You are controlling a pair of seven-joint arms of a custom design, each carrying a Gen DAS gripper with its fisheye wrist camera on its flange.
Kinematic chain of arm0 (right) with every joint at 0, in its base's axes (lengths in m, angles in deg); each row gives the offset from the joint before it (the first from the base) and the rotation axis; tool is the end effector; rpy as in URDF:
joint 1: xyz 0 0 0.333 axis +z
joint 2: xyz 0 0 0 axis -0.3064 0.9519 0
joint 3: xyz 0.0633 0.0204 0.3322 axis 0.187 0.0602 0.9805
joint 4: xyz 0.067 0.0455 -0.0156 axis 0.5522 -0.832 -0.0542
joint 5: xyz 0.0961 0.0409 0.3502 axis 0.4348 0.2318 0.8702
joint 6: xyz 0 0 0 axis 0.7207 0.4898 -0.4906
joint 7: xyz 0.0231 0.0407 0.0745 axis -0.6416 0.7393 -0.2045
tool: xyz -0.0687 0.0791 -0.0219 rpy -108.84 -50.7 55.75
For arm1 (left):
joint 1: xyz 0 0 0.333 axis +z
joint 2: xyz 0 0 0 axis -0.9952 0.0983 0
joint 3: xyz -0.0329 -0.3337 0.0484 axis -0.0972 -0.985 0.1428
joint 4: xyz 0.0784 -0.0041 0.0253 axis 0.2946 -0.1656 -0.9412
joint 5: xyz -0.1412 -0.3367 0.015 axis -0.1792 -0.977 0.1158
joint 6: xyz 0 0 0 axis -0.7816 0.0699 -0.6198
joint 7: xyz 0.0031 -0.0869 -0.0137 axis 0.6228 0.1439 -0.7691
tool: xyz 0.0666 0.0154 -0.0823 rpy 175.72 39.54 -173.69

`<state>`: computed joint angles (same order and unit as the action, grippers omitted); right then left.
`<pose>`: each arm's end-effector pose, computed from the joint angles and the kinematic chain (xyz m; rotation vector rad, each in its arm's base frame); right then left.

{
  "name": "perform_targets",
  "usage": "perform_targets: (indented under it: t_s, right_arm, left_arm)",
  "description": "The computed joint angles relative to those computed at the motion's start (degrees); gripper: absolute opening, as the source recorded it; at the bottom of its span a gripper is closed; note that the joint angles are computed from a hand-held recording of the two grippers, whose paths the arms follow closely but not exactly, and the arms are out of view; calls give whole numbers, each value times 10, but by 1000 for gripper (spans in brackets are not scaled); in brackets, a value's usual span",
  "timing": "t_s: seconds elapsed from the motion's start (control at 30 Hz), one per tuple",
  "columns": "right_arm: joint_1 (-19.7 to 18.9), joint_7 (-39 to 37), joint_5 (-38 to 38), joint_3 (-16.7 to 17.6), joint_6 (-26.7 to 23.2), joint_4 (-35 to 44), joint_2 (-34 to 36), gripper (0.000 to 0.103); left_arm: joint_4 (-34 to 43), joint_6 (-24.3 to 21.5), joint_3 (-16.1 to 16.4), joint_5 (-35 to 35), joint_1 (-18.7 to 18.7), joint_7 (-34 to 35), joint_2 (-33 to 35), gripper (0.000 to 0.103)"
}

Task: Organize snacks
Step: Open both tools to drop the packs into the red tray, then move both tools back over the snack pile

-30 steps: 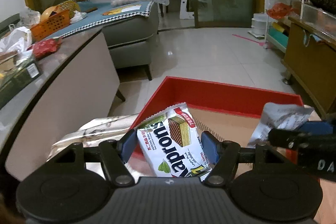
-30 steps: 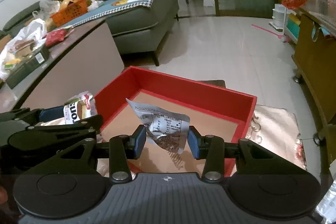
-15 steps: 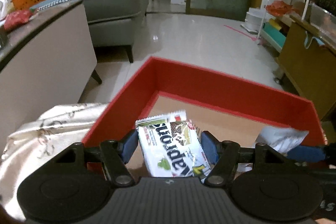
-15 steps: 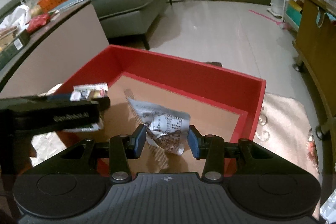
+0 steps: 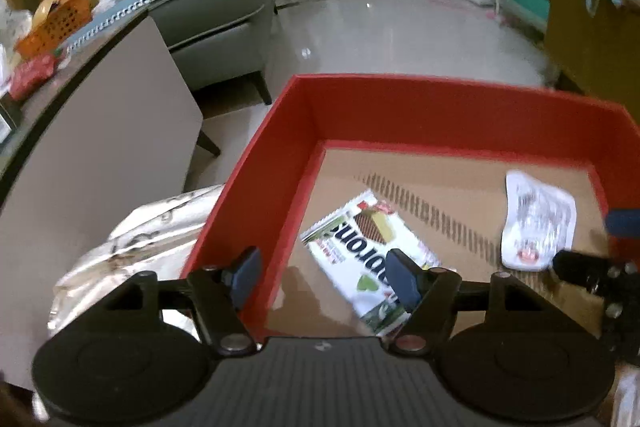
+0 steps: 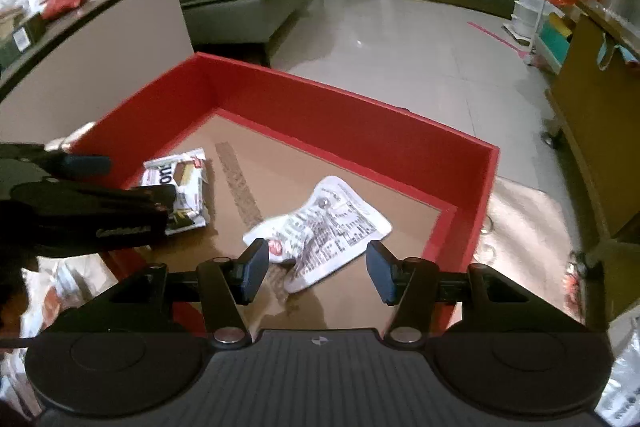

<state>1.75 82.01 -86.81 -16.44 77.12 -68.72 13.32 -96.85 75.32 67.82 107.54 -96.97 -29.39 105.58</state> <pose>0.6734 0.2343 0.5221 -2.0500 1.4884 -0.4885 0.6678 -0.1998 0.4792 -1.7206 1.8208 -0.4381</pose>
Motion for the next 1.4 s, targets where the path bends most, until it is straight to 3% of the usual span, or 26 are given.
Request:
perform_targets:
  t_s: [0.17,0.27,0.4,0.6,0.83,1.17,1.4]
  right_arm:
    - [0,-1,-4,2,-40,2,-11,67]
    - [-2,-3,3,7,-51,-13,-25,67]
    - [-14,-7,33,19,-66,-22,-39,70]
    - [-21,-8,54,23,-17,-66,-82,73]
    - [-34,-65,133,48,53,-149,-164,84]
    - [-17,-56,122,53,23,-271,-253,89]
    - [-12,-72,147,57,4,-348,-310,89]
  left_arm:
    - [-13,-46,-16,-28,3,29,-24,63]
    - [-34,-50,-33,-79,20,55,-47,63]
    - [-72,-42,-33,-95,26,39,-82,63]
    - [-134,13,-38,-115,43,20,-143,63]
    - [-230,55,-48,-172,61,45,-235,63]
    - [-366,29,-57,-194,51,43,-353,67]
    - [-423,3,-47,-250,42,57,-394,67]
